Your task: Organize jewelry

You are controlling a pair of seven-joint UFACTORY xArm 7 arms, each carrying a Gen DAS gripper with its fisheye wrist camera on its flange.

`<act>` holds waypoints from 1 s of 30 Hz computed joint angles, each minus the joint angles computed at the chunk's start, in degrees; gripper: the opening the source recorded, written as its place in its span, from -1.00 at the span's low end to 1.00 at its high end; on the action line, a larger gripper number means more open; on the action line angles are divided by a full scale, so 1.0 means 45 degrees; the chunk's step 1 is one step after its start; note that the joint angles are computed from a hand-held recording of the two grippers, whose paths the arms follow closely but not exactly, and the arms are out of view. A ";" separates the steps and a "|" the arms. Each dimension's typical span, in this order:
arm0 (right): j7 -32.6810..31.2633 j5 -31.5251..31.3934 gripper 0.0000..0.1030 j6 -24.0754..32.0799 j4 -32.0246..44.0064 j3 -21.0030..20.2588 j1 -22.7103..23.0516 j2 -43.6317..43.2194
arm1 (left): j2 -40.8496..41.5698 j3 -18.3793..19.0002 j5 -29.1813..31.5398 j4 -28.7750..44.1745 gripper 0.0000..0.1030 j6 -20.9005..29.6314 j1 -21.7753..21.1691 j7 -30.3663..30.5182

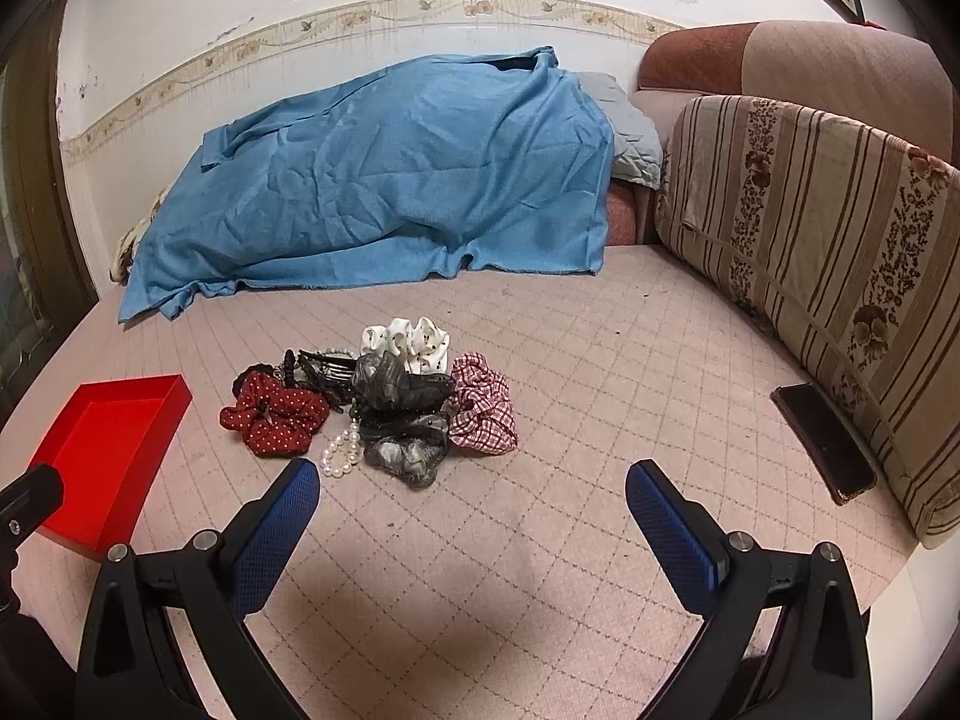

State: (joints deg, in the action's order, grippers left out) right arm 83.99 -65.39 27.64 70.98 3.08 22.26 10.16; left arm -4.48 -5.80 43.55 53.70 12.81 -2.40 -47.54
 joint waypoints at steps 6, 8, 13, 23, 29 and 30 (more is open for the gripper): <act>-0.0256 0.0230 0.99 -0.0146 0.0005 -0.0023 -0.0045 0.0103 | 0.0194 0.0084 -0.0355 0.0070 1.00 0.0133 -0.0120 0.0400; -0.0333 0.0329 0.99 -0.0214 0.0012 -0.0055 -0.0047 0.0155 | 0.0287 0.0125 -0.0539 0.0117 1.00 0.0189 -0.0181 0.0579; -0.0588 0.0697 0.99 -0.0301 0.0061 -0.0128 -0.0030 0.0320 | 0.0515 0.0254 -0.0850 0.0221 1.00 0.0308 -0.0323 0.0906; -0.0997 0.1256 0.99 -0.0489 0.0191 -0.0382 0.0070 0.0676 | 0.0979 0.0507 -0.1430 0.0454 1.00 0.0488 -0.0624 0.1449; -0.1390 0.1681 0.99 -0.0742 0.0246 -0.0566 0.0018 0.0910 | 0.1366 0.0750 -0.1840 0.0764 1.00 0.0486 -0.0742 0.1902; -0.1511 0.1808 0.99 -0.0781 0.0262 -0.0602 -0.0012 0.0952 | 0.1418 0.0811 -0.1927 0.0802 1.00 0.0398 -0.0734 0.1973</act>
State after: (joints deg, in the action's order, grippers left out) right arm 77.19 -57.25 24.12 72.16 0.37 22.21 14.44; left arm 1.90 -2.15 34.88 57.30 14.60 -5.70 -38.66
